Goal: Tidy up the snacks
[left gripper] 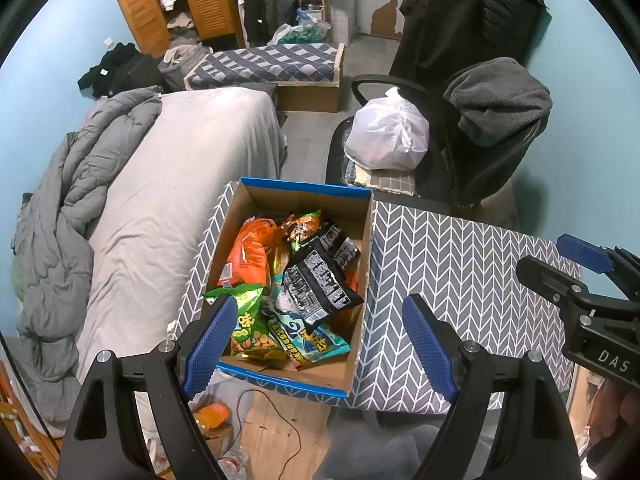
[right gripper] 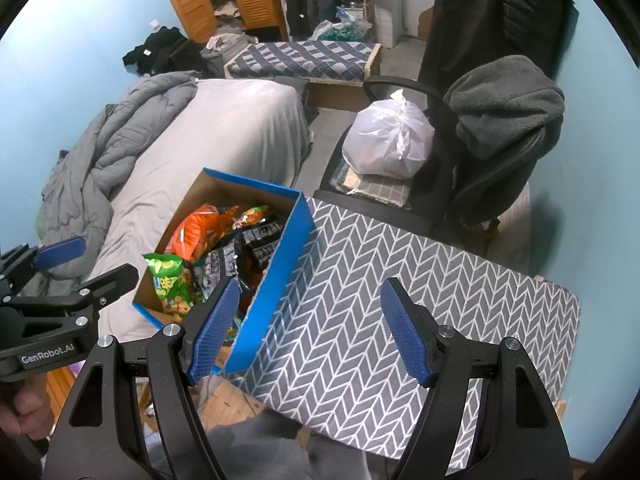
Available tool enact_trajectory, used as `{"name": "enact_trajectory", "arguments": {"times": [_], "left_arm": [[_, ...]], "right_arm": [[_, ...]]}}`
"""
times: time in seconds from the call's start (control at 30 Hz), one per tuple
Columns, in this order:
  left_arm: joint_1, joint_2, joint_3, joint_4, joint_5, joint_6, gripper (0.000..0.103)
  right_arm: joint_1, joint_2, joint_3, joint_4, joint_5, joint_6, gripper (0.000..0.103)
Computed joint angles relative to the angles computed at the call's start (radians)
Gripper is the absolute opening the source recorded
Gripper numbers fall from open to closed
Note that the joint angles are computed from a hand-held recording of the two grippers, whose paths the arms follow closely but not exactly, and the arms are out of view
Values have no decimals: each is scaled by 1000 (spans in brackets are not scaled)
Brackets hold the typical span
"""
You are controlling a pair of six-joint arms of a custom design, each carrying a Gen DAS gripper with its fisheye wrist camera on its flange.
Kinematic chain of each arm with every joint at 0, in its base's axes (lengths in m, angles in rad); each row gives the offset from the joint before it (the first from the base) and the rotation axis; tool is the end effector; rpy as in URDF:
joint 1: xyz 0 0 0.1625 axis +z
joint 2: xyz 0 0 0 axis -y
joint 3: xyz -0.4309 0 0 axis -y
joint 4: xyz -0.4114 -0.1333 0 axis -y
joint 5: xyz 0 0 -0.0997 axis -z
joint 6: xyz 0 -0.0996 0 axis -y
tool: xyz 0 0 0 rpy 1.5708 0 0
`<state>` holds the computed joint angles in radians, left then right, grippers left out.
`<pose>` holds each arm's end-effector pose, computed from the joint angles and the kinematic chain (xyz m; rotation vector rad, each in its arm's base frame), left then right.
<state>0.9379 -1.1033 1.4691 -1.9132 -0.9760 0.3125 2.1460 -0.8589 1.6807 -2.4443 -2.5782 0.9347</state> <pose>-0.2474 -0.6570 0.3152 1.1687 2.2655 -0.0952 0.4024 -0.5304 0.1395 -0.4402 -2.2407 0.9053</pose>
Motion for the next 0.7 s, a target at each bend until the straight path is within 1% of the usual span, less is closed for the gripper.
{"name": "enact_trajectory", "arguments": {"times": [0.4, 0.7], "left_arm": [[-1, 0, 0, 4, -2, -6, 86], [-2, -1, 0, 12, -4, -8, 86]], "right_arm": [[0, -2, 3, -5, 0, -5, 73], [3, -1, 2, 2, 1, 8, 73]]}}
